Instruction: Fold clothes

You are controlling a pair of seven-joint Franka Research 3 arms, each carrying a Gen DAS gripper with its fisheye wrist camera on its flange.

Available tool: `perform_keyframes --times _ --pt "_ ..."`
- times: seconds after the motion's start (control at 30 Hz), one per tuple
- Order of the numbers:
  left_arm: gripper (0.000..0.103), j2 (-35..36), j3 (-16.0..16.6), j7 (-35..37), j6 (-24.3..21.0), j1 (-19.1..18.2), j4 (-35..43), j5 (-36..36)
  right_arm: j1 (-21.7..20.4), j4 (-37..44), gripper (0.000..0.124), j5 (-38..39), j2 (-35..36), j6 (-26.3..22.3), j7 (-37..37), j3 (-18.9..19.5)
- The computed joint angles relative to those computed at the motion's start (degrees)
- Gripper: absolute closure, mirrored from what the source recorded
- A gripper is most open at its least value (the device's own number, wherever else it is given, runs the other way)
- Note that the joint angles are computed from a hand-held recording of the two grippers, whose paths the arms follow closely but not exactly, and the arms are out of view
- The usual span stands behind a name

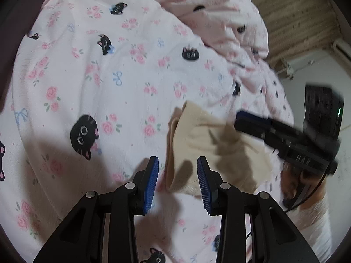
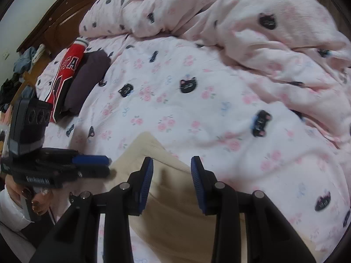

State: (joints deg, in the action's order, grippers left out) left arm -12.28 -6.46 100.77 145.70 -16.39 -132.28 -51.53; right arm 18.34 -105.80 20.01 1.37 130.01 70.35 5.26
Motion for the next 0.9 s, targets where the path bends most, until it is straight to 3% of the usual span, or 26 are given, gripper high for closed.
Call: perform_keyframes --times 0.2,0.33,0.43,0.7,0.9 --pt "0.071 0.2 -0.7 -2.3 -1.6 0.2 0.0 4.9 0.8 9.4 0.087 -0.8 7.4 -8.8 -1.5 0.7" --pt "0.071 0.1 -0.7 -2.5 -1.8 0.0 -0.1 5.8 1.5 13.5 0.089 -1.8 10.9 -12.0 -0.7 0.8" --pt "0.071 -0.1 -0.4 -2.1 -2.2 -0.1 -0.3 5.3 1.5 16.4 0.119 -1.2 12.8 -15.4 -1.2 1.1" --pt "0.071 -0.4 -0.7 -2.8 -2.4 0.0 -0.4 7.4 1.6 20.4 0.120 -0.6 13.9 -17.1 -2.2 1.0" --pt "0.071 -0.2 -0.6 -3.3 -2.4 -0.3 -0.4 8.6 3.6 24.8 0.121 -5.2 17.8 -16.7 0.9 0.6"
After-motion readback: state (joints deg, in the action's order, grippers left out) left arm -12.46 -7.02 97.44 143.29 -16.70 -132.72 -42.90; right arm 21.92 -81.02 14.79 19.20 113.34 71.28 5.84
